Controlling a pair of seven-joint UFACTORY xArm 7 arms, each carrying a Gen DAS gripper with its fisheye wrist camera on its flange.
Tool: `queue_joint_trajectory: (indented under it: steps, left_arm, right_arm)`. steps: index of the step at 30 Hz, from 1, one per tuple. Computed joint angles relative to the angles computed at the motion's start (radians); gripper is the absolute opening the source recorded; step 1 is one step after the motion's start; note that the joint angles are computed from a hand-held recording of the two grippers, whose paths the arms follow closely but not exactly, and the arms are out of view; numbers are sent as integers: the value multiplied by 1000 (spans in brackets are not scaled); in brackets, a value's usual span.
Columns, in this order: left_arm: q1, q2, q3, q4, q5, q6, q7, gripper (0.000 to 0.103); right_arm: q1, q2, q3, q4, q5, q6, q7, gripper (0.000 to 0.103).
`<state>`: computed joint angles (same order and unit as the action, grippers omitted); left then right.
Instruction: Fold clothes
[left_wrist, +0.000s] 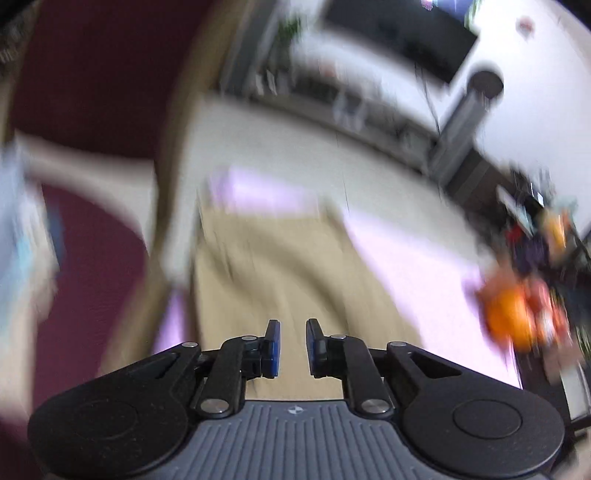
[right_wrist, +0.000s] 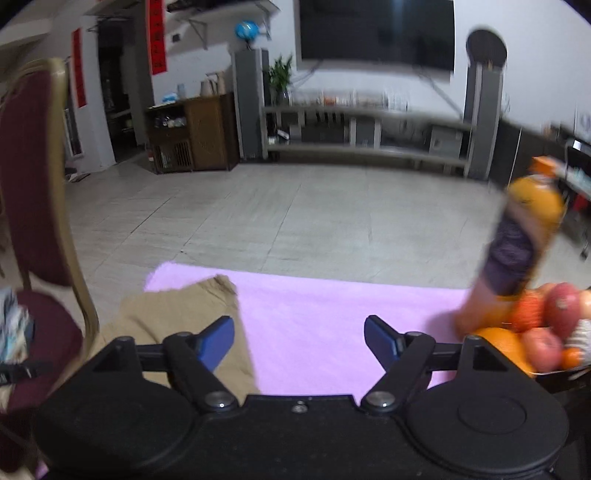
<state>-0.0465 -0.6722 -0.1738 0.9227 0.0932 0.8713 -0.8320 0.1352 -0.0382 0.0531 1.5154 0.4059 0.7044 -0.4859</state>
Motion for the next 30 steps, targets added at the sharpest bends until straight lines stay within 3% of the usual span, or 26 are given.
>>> queue_joint_trajectory:
  steps: [2, 5, 7, 10, 13, 16, 19, 21, 23, 25, 27, 30]
  left_arm:
    - [-32, 36, -25, -9, -38, 80, -21, 11]
    - [-52, 82, -80, 8, 7, 142, -43, 11]
    - [-54, 70, -118, -1, 69, 144, -79, 11]
    - [-88, 1, -123, -71, 68, 67, -137, 10]
    - [-100, 3, -148, -82, 95, 10, -138, 10]
    - [-93, 67, -187, -28, 149, 114, -125, 11]
    - [-103, 109, -190, 10, 160, 232, -164, 17]
    - [-119, 91, -175, 3, 162, 250, -181, 17]
    - [-126, 61, -157, -12, 161, 248, -199, 13]
    - [-110, 5, -142, -50, 182, 194, -234, 14]
    - [-63, -25, -141, -65, 222, 162, -269, 14]
    - [10, -17, -132, -51, 265, 158, -302, 30]
  right_arm:
    - [-13, -67, -15, -132, -12, -54, -36, 77]
    - [-41, -92, -20, -266, -8, -86, -11, 70]
    - [-16, -91, -65, -316, 111, -44, -37, 35]
    - [-35, -68, -71, -332, 268, 107, -74, 19]
    - [-17, -51, -96, -299, 470, 318, -249, 19]
    - [-21, -26, -73, -285, 549, 458, -331, 19]
    - [-20, 26, -32, -272, 474, 444, -275, 16]
    - [-28, 53, -21, -267, 442, 417, -244, 0]
    - [-47, 63, -23, -261, 459, 392, -207, 1]
    - [-52, 35, -18, -281, 451, 290, -203, 16]
    - [-55, 25, -20, -284, 454, 219, -205, 21]
    - [-64, 58, -24, -251, 504, 219, -185, 27]
